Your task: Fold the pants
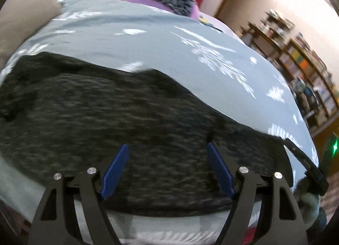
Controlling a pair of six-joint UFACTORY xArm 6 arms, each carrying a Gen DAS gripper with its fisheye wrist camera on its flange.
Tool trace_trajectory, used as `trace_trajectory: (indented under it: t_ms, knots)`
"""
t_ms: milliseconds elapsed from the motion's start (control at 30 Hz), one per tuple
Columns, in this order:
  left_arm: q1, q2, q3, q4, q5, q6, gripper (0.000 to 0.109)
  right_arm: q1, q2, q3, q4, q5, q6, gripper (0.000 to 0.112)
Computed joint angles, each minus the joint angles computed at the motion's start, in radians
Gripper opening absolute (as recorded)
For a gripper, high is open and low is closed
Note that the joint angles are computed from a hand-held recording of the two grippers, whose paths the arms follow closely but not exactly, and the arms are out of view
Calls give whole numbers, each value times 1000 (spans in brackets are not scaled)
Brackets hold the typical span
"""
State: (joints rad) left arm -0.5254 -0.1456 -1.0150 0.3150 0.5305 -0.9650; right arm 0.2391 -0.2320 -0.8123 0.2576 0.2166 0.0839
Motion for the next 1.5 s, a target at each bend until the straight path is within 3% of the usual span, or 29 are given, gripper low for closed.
trace_trajectory:
  t_ms: [133, 333, 500, 767, 1000, 1167, 1500]
  knots:
    - [40, -90, 67, 56, 26, -68, 77, 6, -17, -5, -71, -13, 84, 57]
    - [104, -227, 167, 129, 83, -207, 78, 48, -16, -23, -57, 10, 41, 57]
    - [154, -333, 233, 213, 146, -329, 84, 89, -4, -28, -32, 28, 17, 57]
    - [259, -420, 316, 263, 151, -404, 84, 122, 11, -43, -29, 47, 7, 57]
    - [392, -441, 438, 129, -59, -378, 87, 129, 13, -49, -25, 63, -1, 57]
    - [421, -415, 447, 120, -175, -359, 88, 138, 25, -64, -21, 69, -8, 58]
    - [460, -339, 440, 56, -322, -338, 95, 159, 35, -73, 58, 65, -75, 57]
